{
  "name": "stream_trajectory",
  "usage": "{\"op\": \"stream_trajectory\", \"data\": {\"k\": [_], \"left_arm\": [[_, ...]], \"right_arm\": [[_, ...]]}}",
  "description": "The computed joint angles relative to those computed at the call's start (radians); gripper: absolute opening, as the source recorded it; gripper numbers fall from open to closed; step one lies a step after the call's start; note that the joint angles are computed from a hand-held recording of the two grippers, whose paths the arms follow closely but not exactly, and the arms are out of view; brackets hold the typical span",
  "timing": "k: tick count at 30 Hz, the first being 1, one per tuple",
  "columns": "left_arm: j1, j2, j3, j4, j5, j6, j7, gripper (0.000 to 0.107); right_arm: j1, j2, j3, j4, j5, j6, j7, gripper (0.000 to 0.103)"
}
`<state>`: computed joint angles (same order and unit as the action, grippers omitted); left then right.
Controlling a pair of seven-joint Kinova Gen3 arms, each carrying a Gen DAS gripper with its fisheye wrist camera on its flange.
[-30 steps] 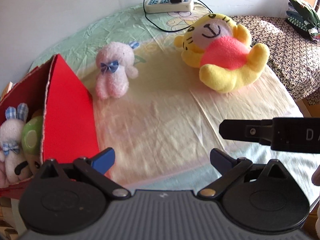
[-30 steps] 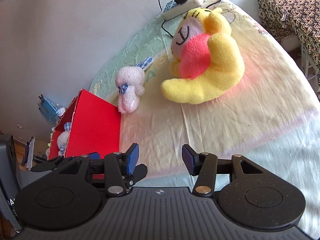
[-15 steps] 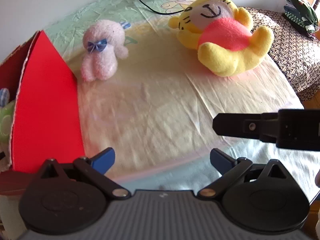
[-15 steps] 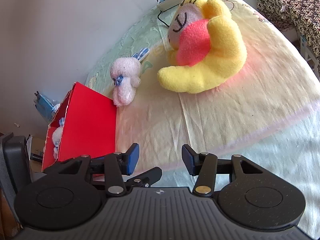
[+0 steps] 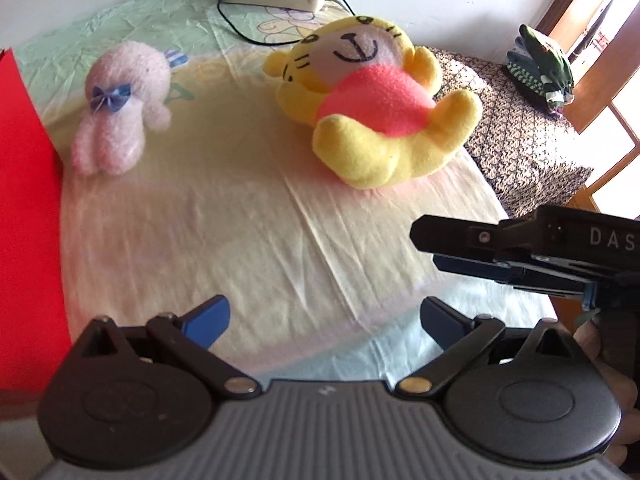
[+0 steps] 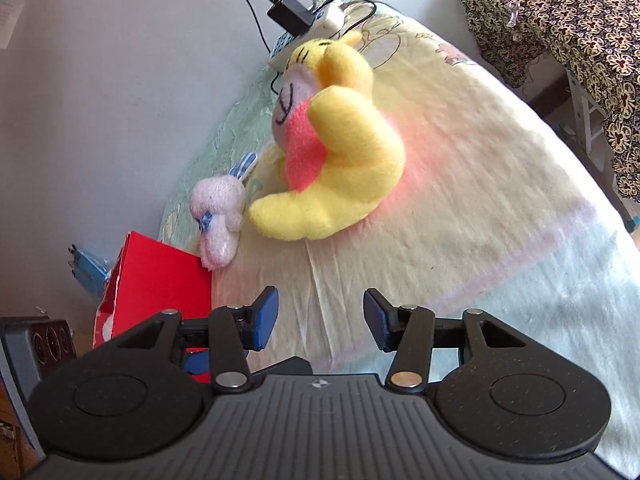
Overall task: Organize objects
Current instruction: 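Grasp the yellow tiger plush by its body with the right gripper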
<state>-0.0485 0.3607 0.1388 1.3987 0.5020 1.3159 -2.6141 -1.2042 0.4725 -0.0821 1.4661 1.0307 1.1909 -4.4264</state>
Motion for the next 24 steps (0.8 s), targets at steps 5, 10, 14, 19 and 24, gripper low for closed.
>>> {"op": "stream_trajectory", "data": {"k": [5, 10, 14, 19, 24], "left_arm": [[0.022, 0.03, 0.012, -0.029, 0.023, -0.018, 0.043, 0.1], [0.033, 0.1, 0.041, -0.136, 0.066, 0.049, 0.114, 0.1], [0.031, 0.149, 0.065, -0.218, 0.123, 0.098, 0.178, 0.1], [0.05, 0.21, 0.084, -0.3, 0.159, 0.108, 0.245, 0.1], [0.079, 0.321, 0.103, -0.422, 0.155, 0.183, 0.373, 0.1]], "right_arm": [[-0.032, -0.012, 0.009, 0.053, 0.029, 0.09, -0.113, 0.051], [-0.047, -0.047, -0.011, 0.16, 0.113, 0.169, -0.296, 0.051], [0.002, -0.073, -0.045, 0.196, 0.142, 0.188, -0.291, 0.051], [0.054, -0.098, -0.072, 0.245, 0.199, 0.193, -0.301, 0.052], [0.146, -0.125, -0.094, 0.31, 0.232, 0.066, -0.295, 0.056]]}}
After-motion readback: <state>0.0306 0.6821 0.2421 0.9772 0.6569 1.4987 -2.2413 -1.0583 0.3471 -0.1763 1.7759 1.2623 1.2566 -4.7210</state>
